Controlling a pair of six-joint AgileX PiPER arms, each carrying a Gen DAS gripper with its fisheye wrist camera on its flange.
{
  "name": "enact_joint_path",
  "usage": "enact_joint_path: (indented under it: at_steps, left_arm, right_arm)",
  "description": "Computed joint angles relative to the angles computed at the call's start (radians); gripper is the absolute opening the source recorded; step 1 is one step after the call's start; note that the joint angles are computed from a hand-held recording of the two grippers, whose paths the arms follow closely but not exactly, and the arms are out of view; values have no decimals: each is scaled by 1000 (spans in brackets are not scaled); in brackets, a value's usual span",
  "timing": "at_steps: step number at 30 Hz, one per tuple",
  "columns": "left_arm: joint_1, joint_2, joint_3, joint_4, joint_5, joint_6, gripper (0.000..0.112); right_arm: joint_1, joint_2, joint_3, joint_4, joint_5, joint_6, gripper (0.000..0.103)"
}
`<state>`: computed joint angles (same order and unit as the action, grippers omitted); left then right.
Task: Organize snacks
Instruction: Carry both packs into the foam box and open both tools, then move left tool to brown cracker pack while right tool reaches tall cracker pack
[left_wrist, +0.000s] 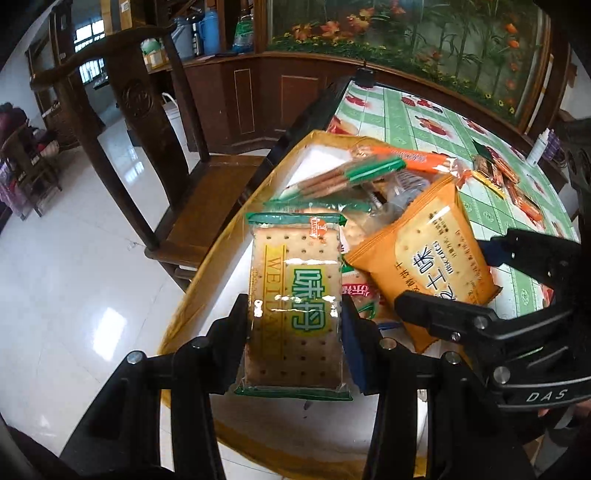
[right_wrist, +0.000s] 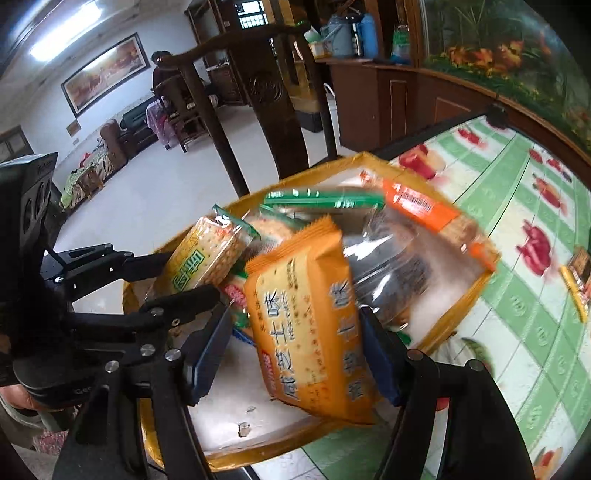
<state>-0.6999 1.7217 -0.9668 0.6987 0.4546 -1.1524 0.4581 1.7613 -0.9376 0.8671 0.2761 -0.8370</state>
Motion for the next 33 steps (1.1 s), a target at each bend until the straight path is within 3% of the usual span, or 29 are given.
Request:
enact_joint_path:
  at_steps: [6,8,10,13,19,26,30,33]
  left_arm:
    - [4,-18,25,100,-5,-124,50]
    - [5,-32,27,124,-1,-158,57]
    - [2,-53,35,153,-6,-194,70]
    - [-10,-72,24,169,-13,-212,72]
    - [-77,-8,-102,83,30,-94,76]
    - [-153,103,-320,-93,58,106,82]
    - [-169,218,-545,-314,122,341,84]
    - [-179,343,-777,-411,219,466,85]
  right_arm:
    - [-37,-21,28,153,65,-102,75]
    - [-52,-59,56,212,68,-152,77]
    - [-62,-87,76,208,52,-147,78]
    - [-109,-137,116,263,53,-200,78]
    - [-234,-232,188,298,78,-258,79]
    - [-545,-312,272,327,170,-355,80]
    - [-744,-305,272,283,217,-366,80]
    - [-855,-295,264,261,257,-377,80]
